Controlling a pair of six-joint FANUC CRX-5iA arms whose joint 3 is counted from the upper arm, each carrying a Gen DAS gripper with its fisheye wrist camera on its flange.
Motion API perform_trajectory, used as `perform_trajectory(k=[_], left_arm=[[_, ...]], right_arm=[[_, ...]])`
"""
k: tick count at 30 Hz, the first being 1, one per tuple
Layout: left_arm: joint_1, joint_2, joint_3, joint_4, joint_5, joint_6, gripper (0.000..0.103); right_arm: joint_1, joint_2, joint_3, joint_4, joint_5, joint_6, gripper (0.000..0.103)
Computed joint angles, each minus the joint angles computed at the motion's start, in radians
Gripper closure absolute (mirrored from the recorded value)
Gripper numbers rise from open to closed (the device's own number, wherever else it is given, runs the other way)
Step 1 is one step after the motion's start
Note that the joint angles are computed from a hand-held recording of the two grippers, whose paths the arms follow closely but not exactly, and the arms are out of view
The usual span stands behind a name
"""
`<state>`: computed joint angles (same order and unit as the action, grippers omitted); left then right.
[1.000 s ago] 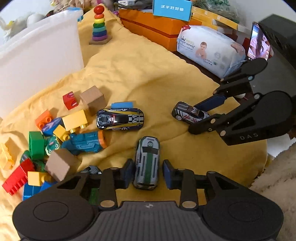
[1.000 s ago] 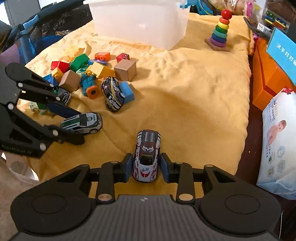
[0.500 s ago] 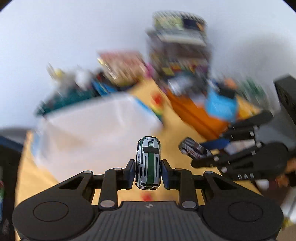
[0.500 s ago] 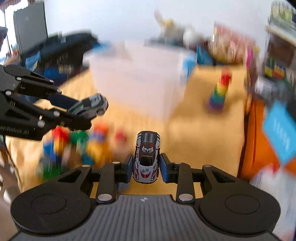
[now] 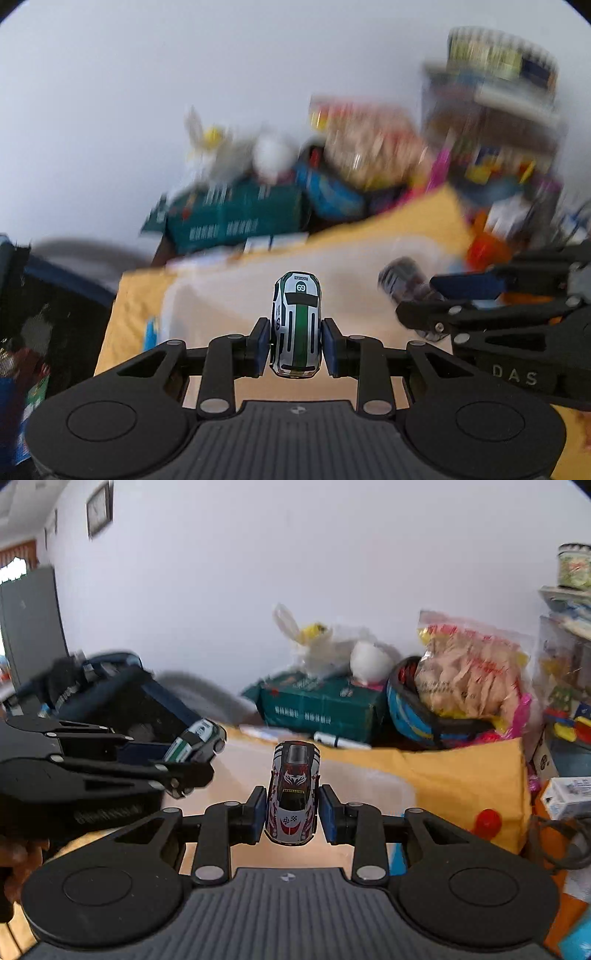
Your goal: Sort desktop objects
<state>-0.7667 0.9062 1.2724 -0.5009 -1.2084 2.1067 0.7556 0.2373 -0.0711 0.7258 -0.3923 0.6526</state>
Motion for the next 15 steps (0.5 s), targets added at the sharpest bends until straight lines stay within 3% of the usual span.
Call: perform_trajectory(k=[2,4,6,8,11,13,15], left_arm=[[-0.005,-0.008,-0.015,-0.01,-0.02,0.026,0.068],[-0.007,-0.108,-0.19,-0.026,0.097,0.081,0.059],[-0.018,-0.207,-0.354,-0.053,0.215,0.114,0.057],[-0.047,-0.255,-0.42,-0.099,0.234,0.155,0.056],[-0.083,-0.345,-0.565,-0.1,0.307,0.194,0.048],[-0.109,-0.374,-0.628,-0.066,0.315,0.19,0.045],[-0.121,-0.389,-0.687,0.009,0.339,0.153,0.045]], right_arm=[[0.015,0.043,0.07,-0.131,-0.084,0.102,0.066],[0.016,0.033,0.06,-0.184,-0.083,0.117,0.066],[0.013,-0.002,-0.015,-0.093,-0.029,0.039,0.066],[0.005,-0.059,-0.121,0.055,0.031,-0.101,0.065],[-0.008,-0.133,-0.231,0.16,0.104,-0.221,0.064],[-0.001,-0.194,-0.302,0.142,0.14,-0.192,0.061],[0.038,-0.258,-0.36,0.055,0.093,-0.091,0.053]])
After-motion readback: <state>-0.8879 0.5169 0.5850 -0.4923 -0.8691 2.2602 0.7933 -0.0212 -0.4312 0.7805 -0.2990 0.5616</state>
